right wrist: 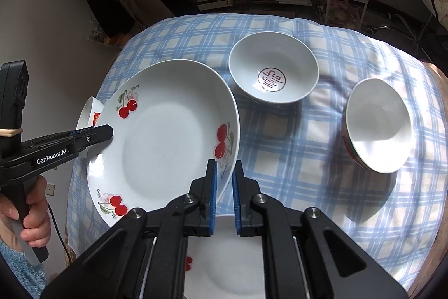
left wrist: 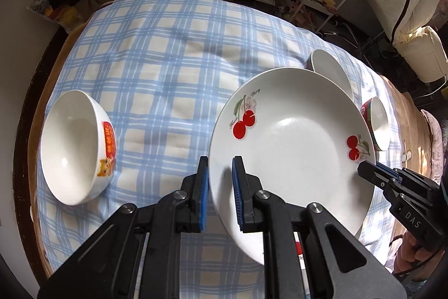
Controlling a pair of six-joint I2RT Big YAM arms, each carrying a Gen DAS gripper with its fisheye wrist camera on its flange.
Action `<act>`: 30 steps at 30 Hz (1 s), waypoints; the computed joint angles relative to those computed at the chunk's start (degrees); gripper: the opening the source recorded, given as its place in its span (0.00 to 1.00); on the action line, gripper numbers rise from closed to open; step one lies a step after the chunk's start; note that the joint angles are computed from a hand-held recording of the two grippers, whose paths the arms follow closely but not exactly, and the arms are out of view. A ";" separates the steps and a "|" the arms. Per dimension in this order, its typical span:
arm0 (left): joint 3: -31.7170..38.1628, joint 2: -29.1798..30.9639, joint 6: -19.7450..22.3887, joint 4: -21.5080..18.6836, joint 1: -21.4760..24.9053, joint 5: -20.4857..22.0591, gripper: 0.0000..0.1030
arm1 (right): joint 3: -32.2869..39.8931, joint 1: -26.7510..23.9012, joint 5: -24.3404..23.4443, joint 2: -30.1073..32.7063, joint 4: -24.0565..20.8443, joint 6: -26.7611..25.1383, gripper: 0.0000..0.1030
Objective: Organize plates and bowls
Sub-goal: 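Lift the cherry plate with both tools and lower it onto the plate stack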
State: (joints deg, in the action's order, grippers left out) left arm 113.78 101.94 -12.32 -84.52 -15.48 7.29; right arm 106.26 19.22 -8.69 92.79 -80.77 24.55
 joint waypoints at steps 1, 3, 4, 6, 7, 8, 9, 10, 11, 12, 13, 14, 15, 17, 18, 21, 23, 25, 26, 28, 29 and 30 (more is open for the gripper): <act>-1.01 -0.77 0.04 0.34 -0.57 0.00 0.15 | -1.26 -0.12 0.14 -1.19 0.09 -0.01 0.11; -3.11 -2.43 0.23 1.19 -1.95 -0.81 0.15 | -3.85 -0.57 0.02 -3.50 0.30 0.15 0.11; -3.99 -3.17 0.21 1.49 -2.67 -1.50 0.15 | -5.08 -0.79 -0.07 -4.58 0.38 0.28 0.11; -5.49 -4.51 -0.51 1.62 -4.25 -2.91 0.15 | -7.42 -0.84 0.29 -6.58 0.60 0.57 0.11; -6.27 -5.13 -0.84 1.71 -4.92 -3.42 0.15 | -8.49 -0.82 0.60 -7.57 0.60 0.50 0.11; -7.01 -5.67 -0.98 1.64 -5.56 -3.93 0.15 | -9.55 -0.67 0.96 -8.52 0.77 0.59 0.11; -7.92 -6.31 -1.14 1.79 -6.12 -4.25 0.15 | -10.60 -0.69 1.11 -9.51 0.85 0.64 0.11; -8.77 -6.87 -1.44 1.92 -6.63 -4.52 0.15 | -11.71 -0.78 1.08 -10.55 0.94 0.63 0.11; -9.67 -7.49 -1.85 2.23 -7.09 -4.47 0.15 | -12.73 -0.80 1.13 -11.51 1.01 0.72 0.11; -10.79 -8.34 -2.27 3.00 -7.52 -4.27 0.15 | -13.69 -0.84 1.30 -12.40 0.95 0.80 0.11; -11.65 -8.92 -3.10 3.36 -7.98 -4.31 0.15 | -14.71 -1.01 1.21 -13.31 1.05 0.97 0.11; -12.45 -9.44 -4.05 3.57 -8.50 -4.41 0.15 | -15.69 -1.10 1.09 -14.16 1.16 1.14 0.11; -13.30 -9.95 -4.50 3.89 -9.02 -4.45 0.15 | -16.73 -1.11 1.38 -15.03 1.12 1.21 0.11; -15.00 -10.90 -5.13 4.23 -10.15 -4.78 0.15 | -18.59 -1.31 1.63 -16.59 1.06 1.59 0.11; -15.87 -11.27 -5.55 4.26 -10.63 -4.73 0.15 | -19.68 -1.42 1.57 -17.45 1.17 1.94 0.11; -18.33 -12.32 -7.23 4.29 -12.15 -4.71 0.15 | -22.46 -1.78 1.76 -19.43 1.40 2.50 0.11; -19.65 -12.79 -7.86 4.35 -12.94 -5.47 0.15 | -24.25 -1.79 1.51 -20.31 1.34 3.18 0.11; -20.91 -13.12 -8.55 4.38 -13.34 -5.72 0.15 | -25.11 -1.55 1.44 -20.50 0.87 3.43 0.11; -21.49 -13.22 -8.91 4.38 -13.38 -5.52 0.15 | -25.33 -1.22 1.90 -20.45 0.67 3.55 0.11; -22.49 -13.51 -9.24 4.54 -13.63 -5.55 0.15 | -25.29 -0.48 3.40 -20.08 -0.22 3.28 0.11; -22.96 -13.64 -9.45 4.66 -13.74 -5.58 0.15 | -25.37 -0.29 3.78 -19.92 -0.45 3.31 0.11; -23.28 -13.73 -9.75 4.63 -13.77 -5.46 0.15 | -25.57 -0.32 3.71 -19.81 -0.59 3.59 0.11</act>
